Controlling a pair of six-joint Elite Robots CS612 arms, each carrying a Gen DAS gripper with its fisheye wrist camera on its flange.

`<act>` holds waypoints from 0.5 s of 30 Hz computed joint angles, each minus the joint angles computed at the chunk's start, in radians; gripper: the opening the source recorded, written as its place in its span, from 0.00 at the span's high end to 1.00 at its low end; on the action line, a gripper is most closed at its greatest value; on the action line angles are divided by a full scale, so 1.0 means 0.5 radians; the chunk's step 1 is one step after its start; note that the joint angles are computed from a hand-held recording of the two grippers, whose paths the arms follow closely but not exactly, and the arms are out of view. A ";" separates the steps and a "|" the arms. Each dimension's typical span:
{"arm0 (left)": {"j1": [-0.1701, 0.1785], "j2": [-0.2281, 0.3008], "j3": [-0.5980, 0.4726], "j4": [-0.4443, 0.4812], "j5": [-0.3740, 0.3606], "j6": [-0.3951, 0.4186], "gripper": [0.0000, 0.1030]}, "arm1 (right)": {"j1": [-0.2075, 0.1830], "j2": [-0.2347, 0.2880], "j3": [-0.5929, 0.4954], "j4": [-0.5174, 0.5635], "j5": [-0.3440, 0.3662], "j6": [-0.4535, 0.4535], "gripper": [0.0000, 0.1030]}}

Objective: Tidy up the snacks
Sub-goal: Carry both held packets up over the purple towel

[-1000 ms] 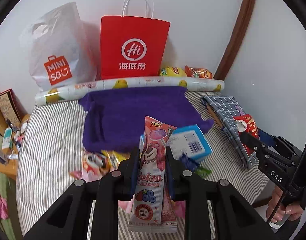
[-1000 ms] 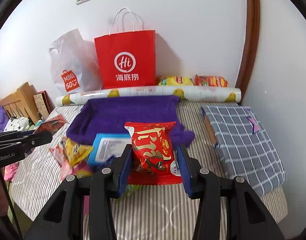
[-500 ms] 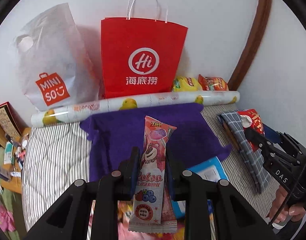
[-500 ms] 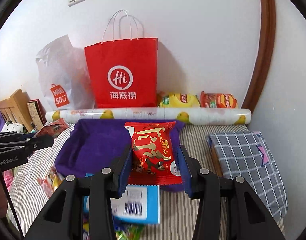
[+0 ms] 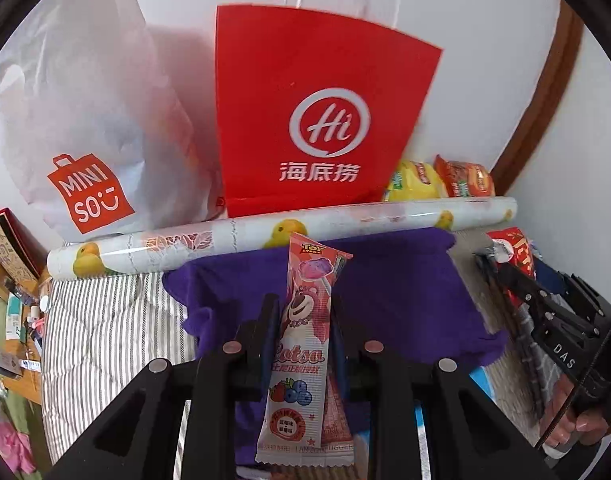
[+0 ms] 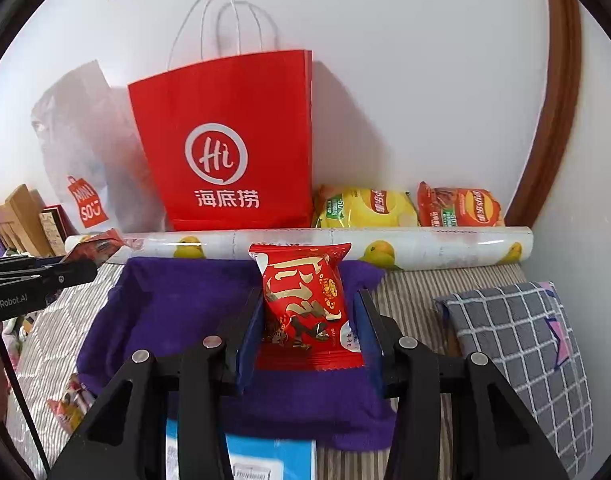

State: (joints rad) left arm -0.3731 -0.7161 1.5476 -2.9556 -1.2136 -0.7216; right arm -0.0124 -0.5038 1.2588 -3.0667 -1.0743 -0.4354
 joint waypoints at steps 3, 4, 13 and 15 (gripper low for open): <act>0.033 0.035 -0.043 0.055 -0.054 -0.020 0.78 | 0.017 0.047 -0.081 0.067 -0.013 -0.007 0.57; 0.043 0.047 -0.060 0.081 -0.069 -0.031 0.78 | 0.023 0.065 -0.109 0.095 -0.023 -0.012 0.57; 0.085 0.130 -0.139 0.147 -0.185 -0.023 0.78 | 0.053 0.179 -0.276 0.322 -0.084 -0.047 0.57; 0.093 0.148 -0.152 0.162 -0.213 -0.031 0.78 | 0.058 0.195 -0.308 0.391 -0.101 -0.066 0.57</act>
